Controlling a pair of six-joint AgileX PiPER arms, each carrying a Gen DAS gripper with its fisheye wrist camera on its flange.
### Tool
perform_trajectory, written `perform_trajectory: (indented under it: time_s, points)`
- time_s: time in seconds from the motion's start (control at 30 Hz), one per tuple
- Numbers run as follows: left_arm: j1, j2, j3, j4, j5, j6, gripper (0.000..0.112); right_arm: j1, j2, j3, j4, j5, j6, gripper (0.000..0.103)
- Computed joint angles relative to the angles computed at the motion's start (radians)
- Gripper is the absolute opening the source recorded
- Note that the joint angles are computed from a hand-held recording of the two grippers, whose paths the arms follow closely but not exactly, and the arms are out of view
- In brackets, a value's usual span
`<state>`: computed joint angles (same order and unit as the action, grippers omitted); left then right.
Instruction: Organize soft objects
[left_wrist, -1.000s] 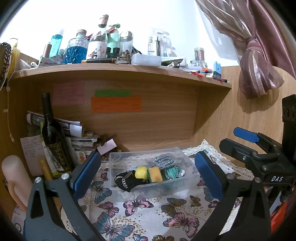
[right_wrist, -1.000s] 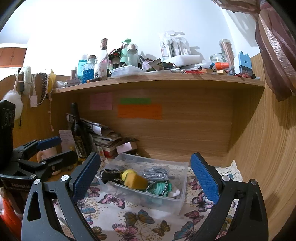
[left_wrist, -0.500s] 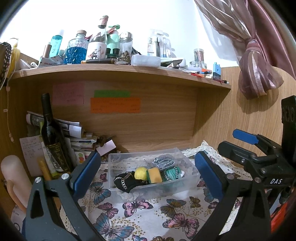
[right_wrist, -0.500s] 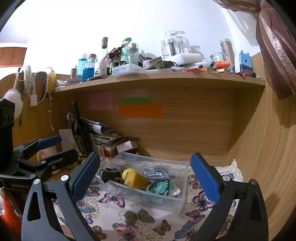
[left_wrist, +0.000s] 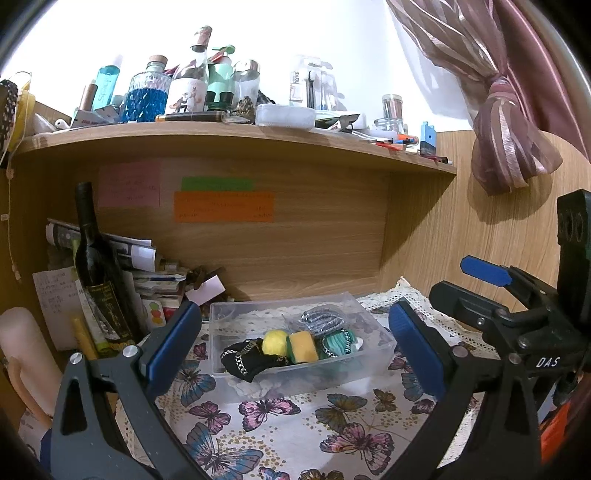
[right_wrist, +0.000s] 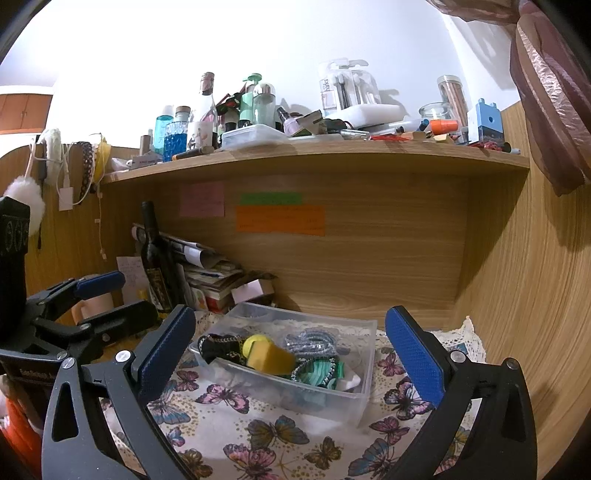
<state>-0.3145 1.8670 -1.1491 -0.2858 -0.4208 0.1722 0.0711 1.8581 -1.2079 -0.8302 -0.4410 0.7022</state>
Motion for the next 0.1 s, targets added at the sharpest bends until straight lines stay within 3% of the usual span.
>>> perform_trajectory:
  time_s: [0.1]
  points:
    - [-0.001, 0.003, -0.002, -0.005, 0.004, -0.003, 0.103, 0.005, 0.003, -0.003, 0.004, 0.008, -0.008, 0.103]
